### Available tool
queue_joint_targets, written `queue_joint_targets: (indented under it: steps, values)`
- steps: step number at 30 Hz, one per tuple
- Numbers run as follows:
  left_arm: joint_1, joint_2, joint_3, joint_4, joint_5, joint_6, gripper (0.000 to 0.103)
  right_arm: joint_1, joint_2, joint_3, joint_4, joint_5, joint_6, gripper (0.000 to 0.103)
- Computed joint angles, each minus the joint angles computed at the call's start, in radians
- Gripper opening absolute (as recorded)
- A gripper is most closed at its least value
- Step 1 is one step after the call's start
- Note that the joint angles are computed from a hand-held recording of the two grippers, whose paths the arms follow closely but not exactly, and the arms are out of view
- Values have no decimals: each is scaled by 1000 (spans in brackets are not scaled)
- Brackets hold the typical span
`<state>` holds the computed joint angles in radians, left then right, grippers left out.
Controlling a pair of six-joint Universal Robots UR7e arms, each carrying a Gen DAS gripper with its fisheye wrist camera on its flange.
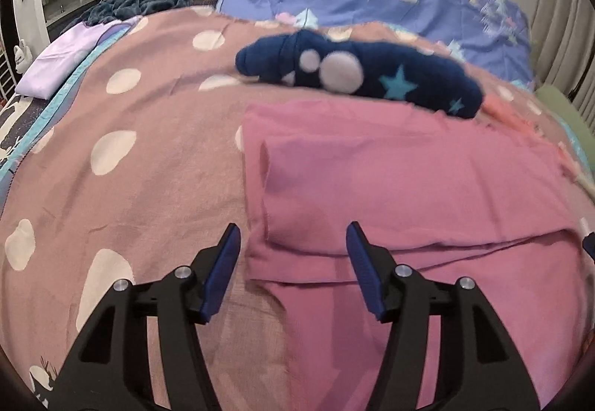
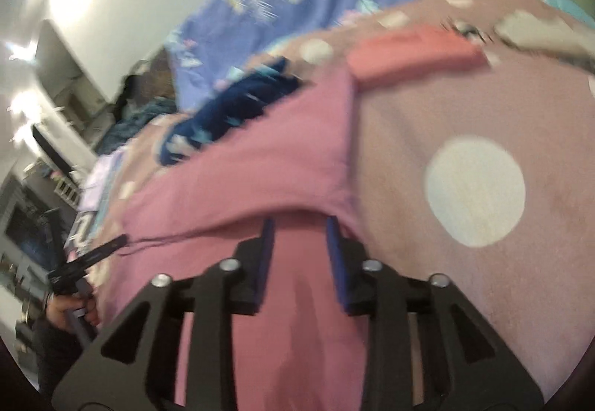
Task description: Fold small clothes
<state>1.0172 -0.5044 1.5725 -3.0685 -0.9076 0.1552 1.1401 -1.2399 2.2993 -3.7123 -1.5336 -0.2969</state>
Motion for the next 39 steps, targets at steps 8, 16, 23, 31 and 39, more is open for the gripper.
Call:
queue_joint_targets:
  steps: [8,16,23,31,39]
  values:
    - [-21,32,-18,-5,-150,-67,63,53,-3,-268,261,-131,65,44]
    - [-60,155,-81,-7,8,39,85,50,102,-436,414,-174,55,3]
    - [-38,127,-63,-13,-71,19,88,28,148,-504,418,-349,98,0]
    - [-48,130,-55,-15,-55,18,90,41,-29,-248,334,-70,-29,21]
    - [-25,29,44,-68,-195,-61,89,5,55,-179,226,-217,-72,15]
